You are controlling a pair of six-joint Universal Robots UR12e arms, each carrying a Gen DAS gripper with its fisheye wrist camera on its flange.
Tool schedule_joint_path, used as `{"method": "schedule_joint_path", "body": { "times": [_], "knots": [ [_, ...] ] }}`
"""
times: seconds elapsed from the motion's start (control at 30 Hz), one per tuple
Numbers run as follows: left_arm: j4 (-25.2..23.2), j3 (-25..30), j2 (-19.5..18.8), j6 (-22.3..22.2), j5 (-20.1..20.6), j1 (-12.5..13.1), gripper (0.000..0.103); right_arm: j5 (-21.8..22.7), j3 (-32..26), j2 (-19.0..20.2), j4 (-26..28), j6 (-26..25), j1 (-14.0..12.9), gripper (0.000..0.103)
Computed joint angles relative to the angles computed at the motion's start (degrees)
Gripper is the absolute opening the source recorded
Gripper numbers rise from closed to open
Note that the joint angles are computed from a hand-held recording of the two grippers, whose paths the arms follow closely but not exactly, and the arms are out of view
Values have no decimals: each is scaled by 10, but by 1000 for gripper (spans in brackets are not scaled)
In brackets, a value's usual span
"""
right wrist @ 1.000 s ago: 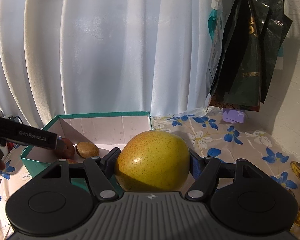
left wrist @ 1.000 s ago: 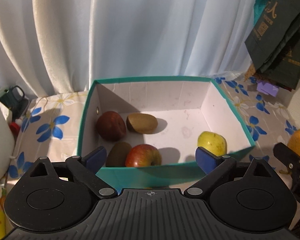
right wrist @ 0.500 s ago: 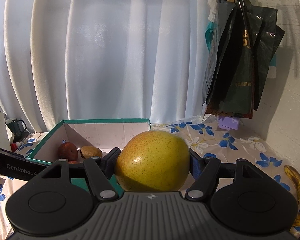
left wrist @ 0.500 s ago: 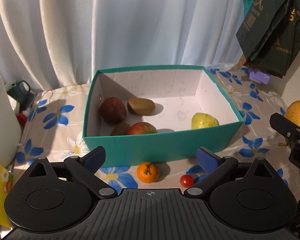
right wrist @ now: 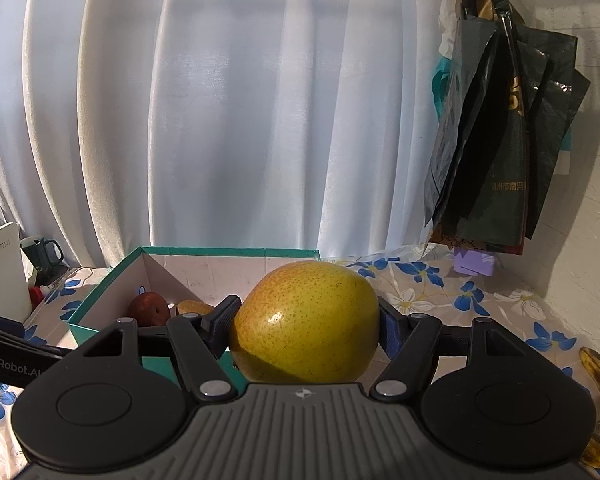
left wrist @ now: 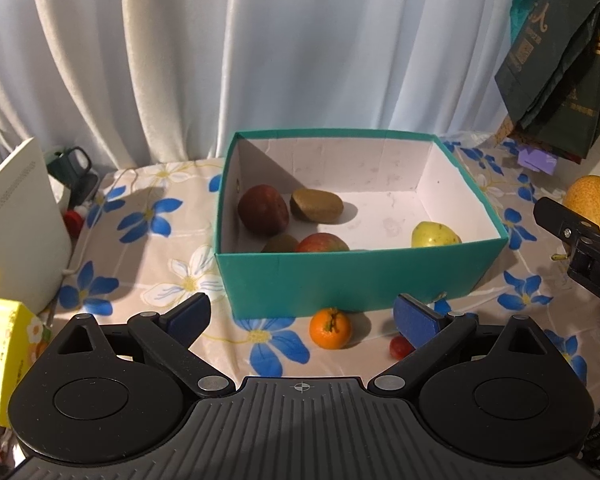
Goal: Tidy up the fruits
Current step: 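Lower the yellow pear into the box and open the right gripper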
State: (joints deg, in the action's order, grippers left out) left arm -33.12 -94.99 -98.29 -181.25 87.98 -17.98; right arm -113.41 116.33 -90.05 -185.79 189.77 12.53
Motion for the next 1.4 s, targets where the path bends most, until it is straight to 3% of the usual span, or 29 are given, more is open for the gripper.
{"method": "schedule_joint_path", "body": {
  "times": [0.63, 0.87, 1.2, 1.4],
  "knots": [
    [-35, 25, -25, -19, 6, 9, 100, 23, -77, 80, 24, -51, -17, 70],
    [-48, 32, -31, -26, 13, 11, 100, 39, -106, 113, 71, -49, -25, 70],
    [-66, 41, -39, -36, 23, 10, 100, 53, -120, 124, 155, -27, -33, 70],
    [-72, 44, -42, -35, 27, 9, 100, 59, -125, 124, 170, -37, -35, 70]
  ]
}}
